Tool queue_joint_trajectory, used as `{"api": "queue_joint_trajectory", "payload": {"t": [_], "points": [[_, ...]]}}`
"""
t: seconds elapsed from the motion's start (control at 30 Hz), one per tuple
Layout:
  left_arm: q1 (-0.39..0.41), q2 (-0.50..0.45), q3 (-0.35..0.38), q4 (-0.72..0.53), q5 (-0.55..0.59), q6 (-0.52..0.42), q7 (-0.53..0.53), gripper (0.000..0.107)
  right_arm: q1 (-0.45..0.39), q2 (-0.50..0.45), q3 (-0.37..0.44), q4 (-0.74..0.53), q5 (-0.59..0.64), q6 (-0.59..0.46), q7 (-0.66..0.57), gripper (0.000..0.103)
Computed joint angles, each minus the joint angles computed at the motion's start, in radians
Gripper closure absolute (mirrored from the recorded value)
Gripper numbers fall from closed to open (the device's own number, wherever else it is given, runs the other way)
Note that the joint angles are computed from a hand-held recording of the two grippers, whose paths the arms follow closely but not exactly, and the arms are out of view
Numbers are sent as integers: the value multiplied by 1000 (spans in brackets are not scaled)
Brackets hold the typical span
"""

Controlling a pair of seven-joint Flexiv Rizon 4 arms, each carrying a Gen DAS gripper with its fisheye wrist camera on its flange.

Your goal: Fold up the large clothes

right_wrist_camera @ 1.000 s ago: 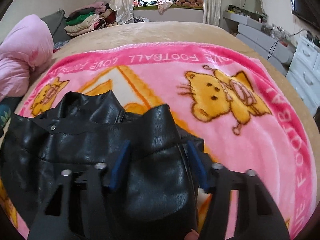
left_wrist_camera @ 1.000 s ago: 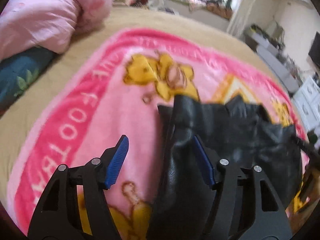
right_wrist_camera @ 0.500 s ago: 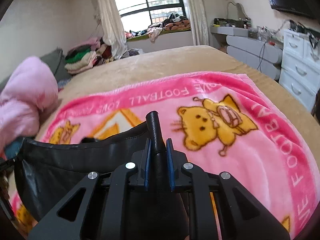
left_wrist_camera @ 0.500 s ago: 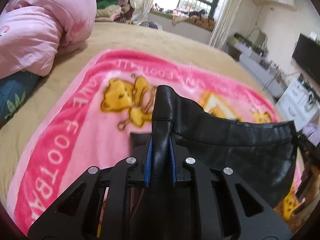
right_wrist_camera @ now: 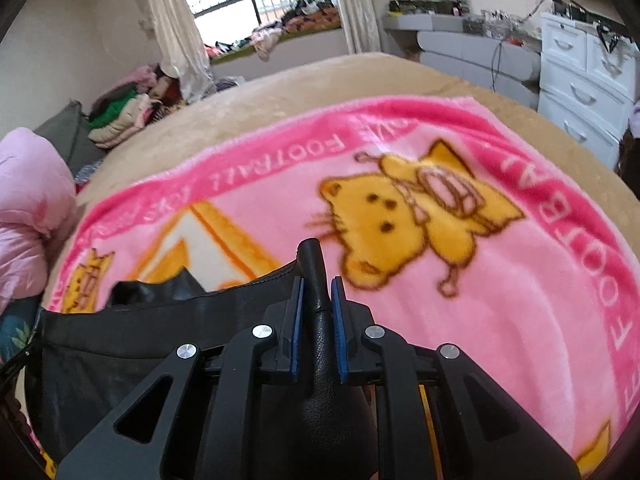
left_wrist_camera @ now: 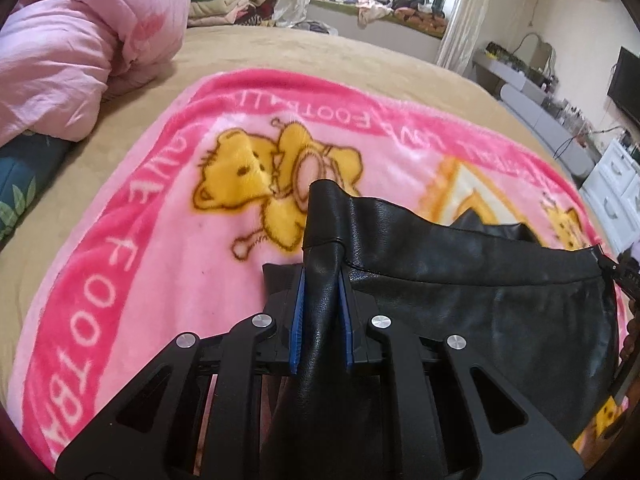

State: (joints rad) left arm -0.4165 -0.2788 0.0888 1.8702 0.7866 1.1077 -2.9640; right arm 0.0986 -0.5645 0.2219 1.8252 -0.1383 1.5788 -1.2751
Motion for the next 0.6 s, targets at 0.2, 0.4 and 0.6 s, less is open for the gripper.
{"api": "queue_joint_trajectory", "payload": {"t": [0.2, 0.4, 0.6], "points": [[17, -57, 4, 4, -55, 27, 41, 91, 17, -35, -23, -19, -1, -55, 16, 88], [0, -77, 43, 24, -92, 92, 48, 89, 82, -43, -99, -11, -27, -60, 52, 87], [-30, -36, 65, 29, -75, 52, 8, 75, 8, -33, -13, -23, -4, -98, 4, 76]]}}
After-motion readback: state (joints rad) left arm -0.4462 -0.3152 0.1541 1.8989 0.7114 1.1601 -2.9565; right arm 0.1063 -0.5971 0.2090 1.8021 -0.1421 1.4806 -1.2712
